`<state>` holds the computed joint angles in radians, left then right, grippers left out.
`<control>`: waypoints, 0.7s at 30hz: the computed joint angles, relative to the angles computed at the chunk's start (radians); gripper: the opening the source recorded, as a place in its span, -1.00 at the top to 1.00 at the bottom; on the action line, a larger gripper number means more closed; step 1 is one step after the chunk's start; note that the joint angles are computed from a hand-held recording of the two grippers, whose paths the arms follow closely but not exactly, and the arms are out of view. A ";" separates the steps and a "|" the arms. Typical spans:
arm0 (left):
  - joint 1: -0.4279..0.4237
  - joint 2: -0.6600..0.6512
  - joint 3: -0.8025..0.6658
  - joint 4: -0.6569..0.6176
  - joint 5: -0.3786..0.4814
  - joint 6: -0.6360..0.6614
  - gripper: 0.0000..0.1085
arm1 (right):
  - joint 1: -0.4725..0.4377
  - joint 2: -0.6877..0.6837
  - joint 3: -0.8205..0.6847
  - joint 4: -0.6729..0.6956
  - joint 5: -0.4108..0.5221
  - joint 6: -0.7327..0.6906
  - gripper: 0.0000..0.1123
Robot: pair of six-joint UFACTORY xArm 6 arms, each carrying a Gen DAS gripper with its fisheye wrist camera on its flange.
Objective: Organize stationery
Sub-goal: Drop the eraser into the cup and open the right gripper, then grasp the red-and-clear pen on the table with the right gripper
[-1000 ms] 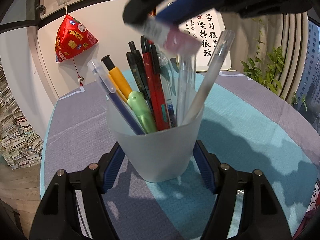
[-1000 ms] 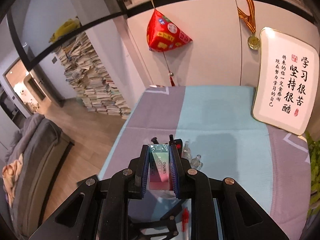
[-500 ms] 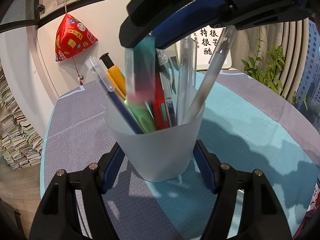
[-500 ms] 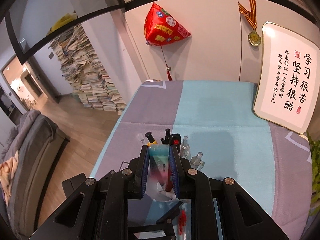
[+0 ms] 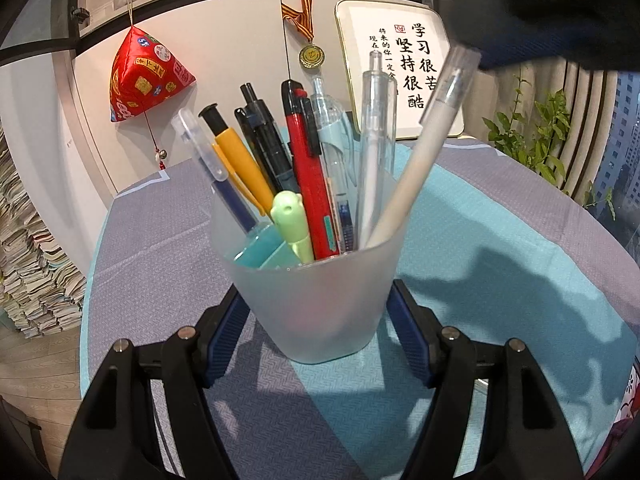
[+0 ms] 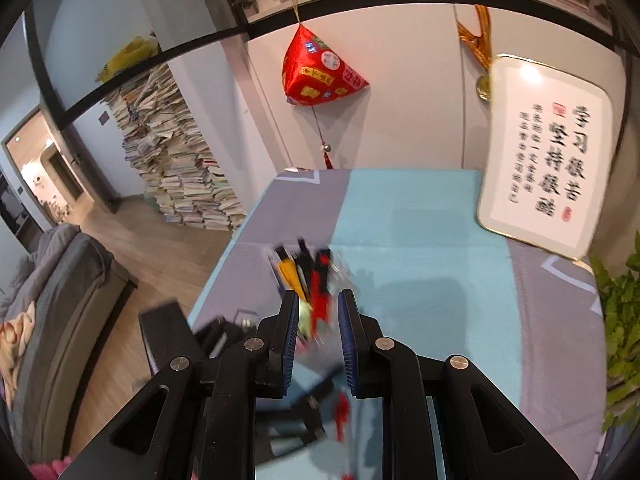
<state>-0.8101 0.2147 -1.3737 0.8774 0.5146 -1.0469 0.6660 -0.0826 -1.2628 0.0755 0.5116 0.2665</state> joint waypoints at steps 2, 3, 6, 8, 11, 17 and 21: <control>0.000 0.001 0.000 0.001 0.001 0.000 -0.27 | -0.010 -0.063 0.074 -0.013 0.001 -0.008 0.63; 0.000 0.000 0.000 0.001 0.000 -0.001 -0.27 | -0.013 -0.085 0.101 -0.032 0.007 -0.005 0.63; 0.000 0.000 0.000 0.002 0.000 -0.001 -0.27 | -0.012 -0.137 0.173 -0.125 0.065 0.019 0.63; 0.000 0.000 0.000 0.002 0.000 -0.001 -0.27 | -0.002 -0.156 0.209 -0.170 0.111 0.024 0.62; 0.000 0.000 0.000 0.002 0.000 -0.001 -0.27 | 0.017 -0.171 0.276 -0.089 0.143 -0.051 0.62; 0.001 0.000 0.001 -0.001 -0.003 0.001 -0.27 | 0.035 -0.132 0.314 0.044 0.125 -0.127 0.62; 0.002 -0.001 0.002 -0.002 -0.004 0.002 -0.27 | 0.044 -0.100 0.293 0.019 0.128 -0.118 0.62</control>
<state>-0.8080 0.2141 -1.3715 0.8751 0.5110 -1.0451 0.7103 -0.1831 -0.9696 0.0946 0.6392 0.1486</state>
